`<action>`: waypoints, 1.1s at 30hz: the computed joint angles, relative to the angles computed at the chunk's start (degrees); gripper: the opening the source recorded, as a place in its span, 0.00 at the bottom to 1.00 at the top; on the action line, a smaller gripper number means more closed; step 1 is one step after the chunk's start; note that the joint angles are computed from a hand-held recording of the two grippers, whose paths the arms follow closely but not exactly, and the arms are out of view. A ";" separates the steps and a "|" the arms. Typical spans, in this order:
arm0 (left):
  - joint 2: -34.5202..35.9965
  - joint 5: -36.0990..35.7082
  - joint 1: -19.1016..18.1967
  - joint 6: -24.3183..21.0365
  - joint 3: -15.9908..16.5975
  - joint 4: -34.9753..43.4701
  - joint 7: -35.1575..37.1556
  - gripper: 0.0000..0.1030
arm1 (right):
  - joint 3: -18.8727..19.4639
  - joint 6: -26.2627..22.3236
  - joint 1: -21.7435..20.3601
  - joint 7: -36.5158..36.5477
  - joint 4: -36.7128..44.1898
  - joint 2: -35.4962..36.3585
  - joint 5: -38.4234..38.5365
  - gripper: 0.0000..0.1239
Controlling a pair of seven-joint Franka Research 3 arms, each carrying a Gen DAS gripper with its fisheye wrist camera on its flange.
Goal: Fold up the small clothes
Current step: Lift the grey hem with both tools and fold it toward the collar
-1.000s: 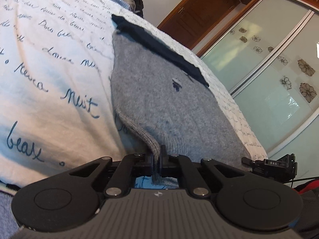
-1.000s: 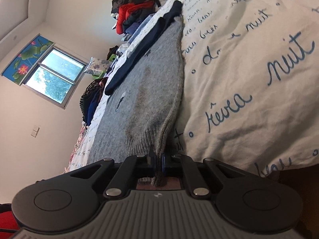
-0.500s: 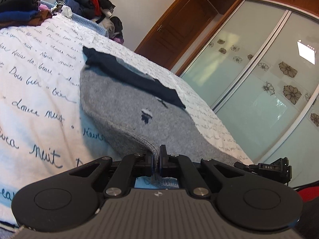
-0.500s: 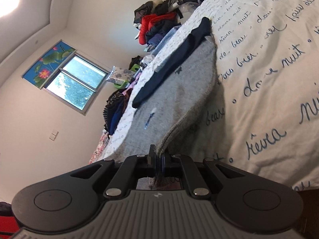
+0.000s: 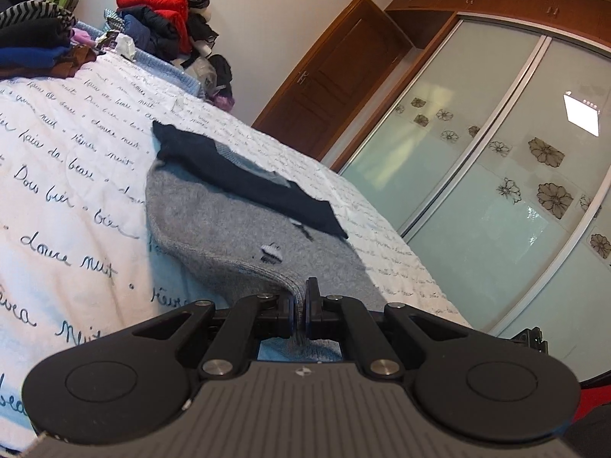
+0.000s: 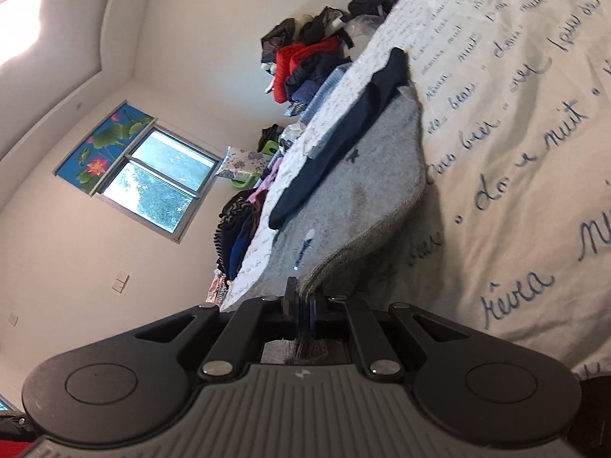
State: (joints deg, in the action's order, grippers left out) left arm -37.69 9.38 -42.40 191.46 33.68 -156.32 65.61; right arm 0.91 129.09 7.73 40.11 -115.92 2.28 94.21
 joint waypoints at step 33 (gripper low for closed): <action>1.60 -2.32 0.38 0.48 -0.39 -0.44 -0.59 0.06 | 0.33 -2.42 -0.16 -0.16 0.00 0.08 -2.25 0.04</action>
